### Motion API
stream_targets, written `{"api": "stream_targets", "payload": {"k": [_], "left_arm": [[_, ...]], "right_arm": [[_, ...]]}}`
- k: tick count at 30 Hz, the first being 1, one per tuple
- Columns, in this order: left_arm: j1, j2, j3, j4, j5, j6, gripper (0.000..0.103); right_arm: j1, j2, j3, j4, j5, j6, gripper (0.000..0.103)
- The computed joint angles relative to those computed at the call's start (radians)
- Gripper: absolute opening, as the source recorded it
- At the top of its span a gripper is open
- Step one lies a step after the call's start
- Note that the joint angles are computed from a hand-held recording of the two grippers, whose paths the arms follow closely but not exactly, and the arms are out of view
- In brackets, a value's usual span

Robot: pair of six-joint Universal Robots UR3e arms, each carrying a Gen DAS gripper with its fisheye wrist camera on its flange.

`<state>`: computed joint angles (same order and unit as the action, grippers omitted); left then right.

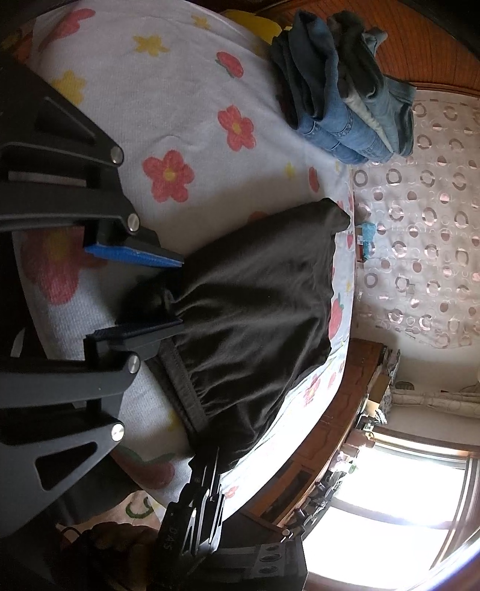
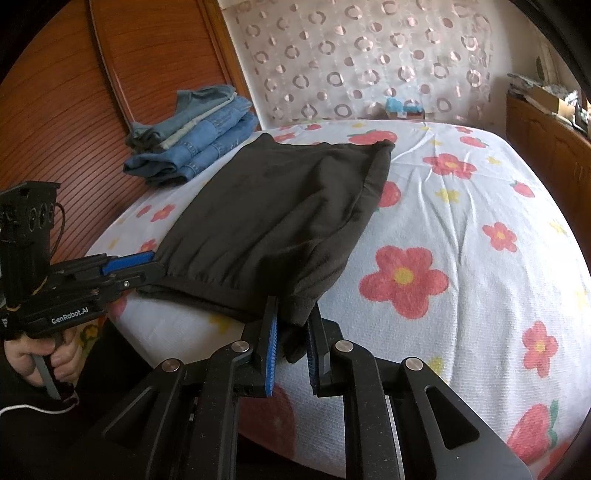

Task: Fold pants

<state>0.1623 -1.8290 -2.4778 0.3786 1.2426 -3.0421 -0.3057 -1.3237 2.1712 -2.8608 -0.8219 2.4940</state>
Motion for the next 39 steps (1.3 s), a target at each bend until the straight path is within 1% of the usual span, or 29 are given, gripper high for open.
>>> {"api": "stream_targets", "payload": {"k": [5, 6, 7, 8, 10, 13, 18, 24, 28, 31, 34, 38, 39], "left_arm": [[-0.007, -0.005, 0.002, 0.008, 0.010, 0.004, 0.027], [0.003, 0.001, 0.000, -0.004, -0.006, 0.018, 0.025], [0.023, 0.014, -0.004, -0.028, -0.046, 0.030, 0.016], [0.040, 0.023, -0.008, -0.048, -0.080, 0.033, 0.014], [0.068, 0.038, -0.018, -0.067, -0.118, 0.026, 0.012], [0.083, 0.065, -0.035, -0.072, -0.141, 0.024, 0.010], [0.102, 0.178, -0.071, -0.105, -0.184, 0.031, 0.009], [0.134, 0.324, -0.104, -0.170, -0.240, 0.041, 0.009], [0.133, 0.375, -0.112, -0.204, -0.259, 0.054, 0.009], [0.138, 0.425, -0.106, -0.252, -0.276, 0.060, 0.009], [0.160, 0.505, -0.112, -0.315, -0.313, 0.071, 0.009], [0.164, 0.563, -0.107, -0.352, -0.327, 0.072, 0.009], [0.161, 0.545, -0.105, -0.334, -0.323, 0.073, 0.009]], "right_arm": [[-0.007, -0.003, 0.007, 0.000, 0.008, -0.007, 0.011], [-0.008, -0.002, 0.006, 0.003, 0.009, -0.008, 0.011], [-0.008, -0.002, 0.006, 0.003, 0.009, -0.008, 0.010], [-0.008, -0.004, 0.008, 0.001, 0.009, -0.007, 0.010], [-0.013, -0.012, 0.019, -0.008, 0.018, -0.005, 0.010], [-0.035, -0.047, 0.045, -0.008, 0.053, -0.017, 0.009], [-0.055, -0.128, 0.056, 0.054, 0.084, -0.040, 0.009], [-0.107, -0.257, 0.087, 0.171, 0.151, -0.093, 0.010], [-0.133, -0.317, 0.102, 0.240, 0.180, -0.121, 0.009], [-0.157, -0.365, 0.107, 0.317, 0.200, -0.156, 0.010], [-0.181, -0.408, 0.107, 0.383, 0.223, -0.185, 0.009], [-0.190, -0.426, 0.106, 0.390, 0.241, -0.185, 0.009], [-0.186, -0.416, 0.103, 0.371, 0.240, -0.175, 0.009]]}}
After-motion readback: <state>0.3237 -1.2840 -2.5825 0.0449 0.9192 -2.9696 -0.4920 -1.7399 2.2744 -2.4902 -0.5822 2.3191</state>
